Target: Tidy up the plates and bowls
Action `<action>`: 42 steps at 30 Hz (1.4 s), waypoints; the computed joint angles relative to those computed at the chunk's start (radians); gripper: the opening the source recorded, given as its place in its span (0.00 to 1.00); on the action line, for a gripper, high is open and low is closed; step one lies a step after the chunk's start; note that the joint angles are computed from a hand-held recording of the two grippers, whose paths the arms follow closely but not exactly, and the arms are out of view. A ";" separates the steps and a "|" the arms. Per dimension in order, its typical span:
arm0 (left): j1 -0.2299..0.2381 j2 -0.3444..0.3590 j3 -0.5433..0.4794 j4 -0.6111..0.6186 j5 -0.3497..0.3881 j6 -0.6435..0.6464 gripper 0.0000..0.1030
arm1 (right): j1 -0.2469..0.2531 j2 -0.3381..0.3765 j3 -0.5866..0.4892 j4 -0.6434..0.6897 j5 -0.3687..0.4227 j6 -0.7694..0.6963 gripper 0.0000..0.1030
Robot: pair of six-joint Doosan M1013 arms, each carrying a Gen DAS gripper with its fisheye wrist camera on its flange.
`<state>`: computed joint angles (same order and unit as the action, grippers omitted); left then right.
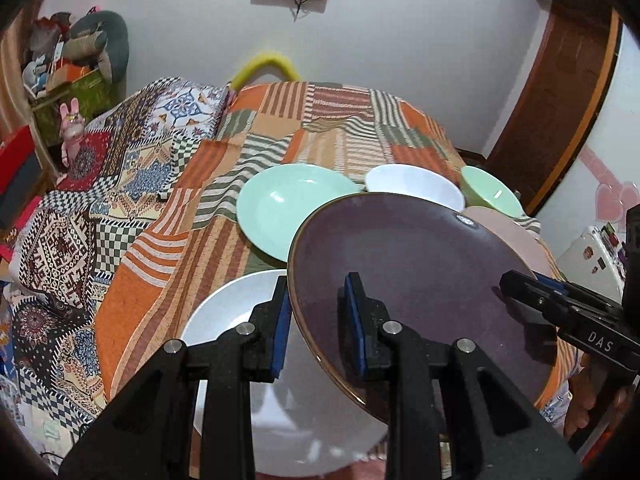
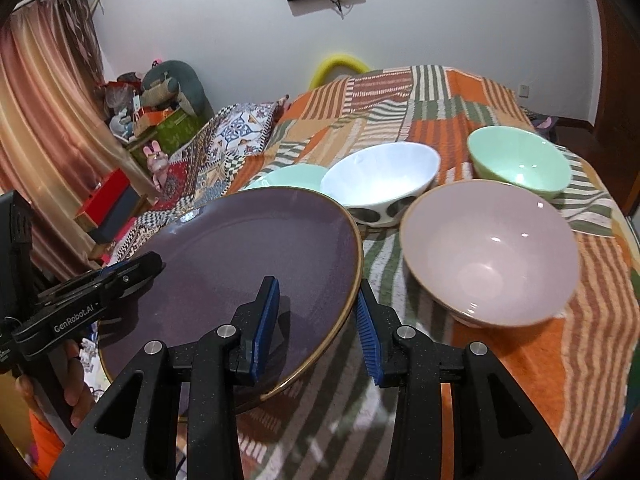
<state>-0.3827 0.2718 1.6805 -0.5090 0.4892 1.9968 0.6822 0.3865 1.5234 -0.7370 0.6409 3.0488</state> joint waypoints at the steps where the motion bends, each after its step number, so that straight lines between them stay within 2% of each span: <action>1: -0.003 -0.006 0.005 0.000 -0.002 0.002 0.25 | 0.003 -0.006 0.007 -0.012 0.000 0.015 0.34; 11: -0.045 -0.064 0.050 0.006 0.006 0.005 0.26 | 0.035 -0.070 0.088 -0.123 0.017 0.151 0.34; 21: -0.080 -0.083 0.070 0.044 0.037 -0.010 0.27 | 0.056 -0.103 0.146 -0.153 0.038 0.216 0.34; 32: -0.108 -0.065 0.072 0.086 0.100 -0.035 0.27 | 0.070 -0.127 0.206 -0.132 0.052 0.264 0.34; 35: -0.120 -0.056 0.067 0.123 0.116 -0.056 0.27 | 0.070 -0.130 0.216 -0.121 0.051 0.270 0.34; 39: -0.151 -0.038 0.061 0.236 0.135 -0.122 0.27 | 0.068 -0.134 0.228 -0.117 0.052 0.276 0.34; 42: -0.152 -0.010 0.048 0.222 0.172 -0.125 0.26 | 0.061 -0.130 0.230 -0.095 0.060 0.254 0.34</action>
<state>-0.5345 0.2618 1.7282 -0.2872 0.6613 1.8722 0.7429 0.2568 1.7531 -0.8324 0.7004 3.3028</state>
